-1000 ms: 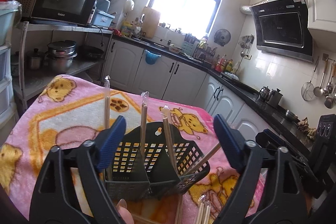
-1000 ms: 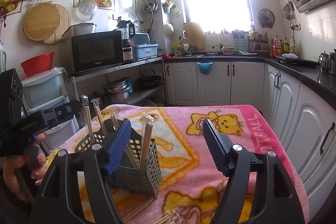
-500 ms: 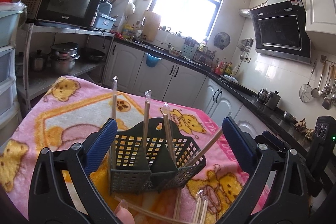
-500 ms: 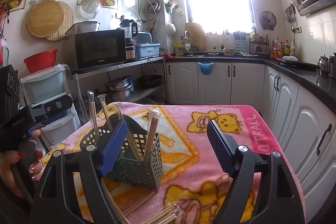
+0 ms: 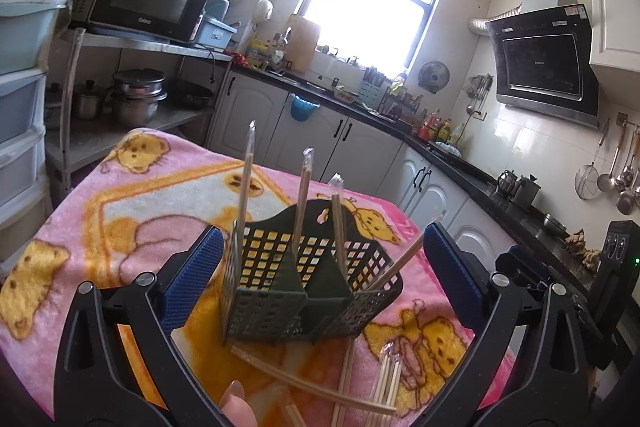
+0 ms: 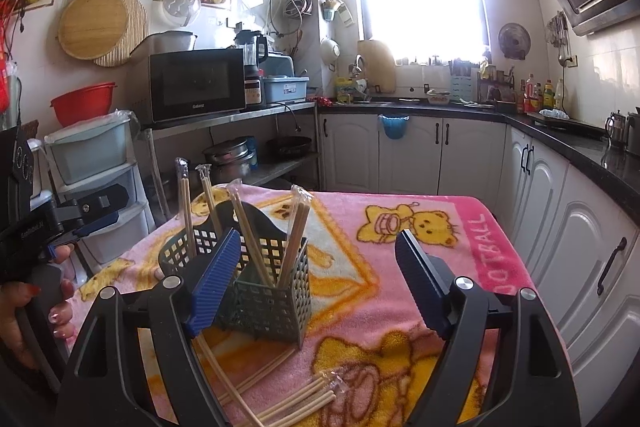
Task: Organize utensils
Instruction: 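Withdraw both open tools from the basket and lower them toward the chopstick pile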
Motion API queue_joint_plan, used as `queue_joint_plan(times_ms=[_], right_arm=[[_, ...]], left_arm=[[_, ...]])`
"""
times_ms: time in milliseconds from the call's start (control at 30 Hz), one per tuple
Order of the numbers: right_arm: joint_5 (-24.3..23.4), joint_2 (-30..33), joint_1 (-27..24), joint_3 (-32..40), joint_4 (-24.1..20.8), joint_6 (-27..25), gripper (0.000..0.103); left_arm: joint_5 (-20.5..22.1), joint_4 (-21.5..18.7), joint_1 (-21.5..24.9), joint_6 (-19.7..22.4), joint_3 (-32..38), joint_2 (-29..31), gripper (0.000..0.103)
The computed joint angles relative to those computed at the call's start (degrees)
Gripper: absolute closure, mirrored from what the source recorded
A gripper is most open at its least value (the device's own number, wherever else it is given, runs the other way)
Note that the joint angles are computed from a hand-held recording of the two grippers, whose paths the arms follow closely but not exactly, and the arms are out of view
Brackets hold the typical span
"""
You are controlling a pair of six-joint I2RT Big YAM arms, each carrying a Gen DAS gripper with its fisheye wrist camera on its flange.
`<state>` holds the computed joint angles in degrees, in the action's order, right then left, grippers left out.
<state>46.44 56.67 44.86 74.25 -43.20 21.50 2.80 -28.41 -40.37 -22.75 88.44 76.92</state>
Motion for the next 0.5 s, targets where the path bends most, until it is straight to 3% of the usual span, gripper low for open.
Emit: queue_joint_plan(times_ms=[500], right_arm=[[-1.0, -0.4, 2.1, -1.2, -5.0, 3.2, 0.026]], left_arm=[[-0.1, -3.1, 0.8, -1.6, -4.0, -1.8, 0.011]])
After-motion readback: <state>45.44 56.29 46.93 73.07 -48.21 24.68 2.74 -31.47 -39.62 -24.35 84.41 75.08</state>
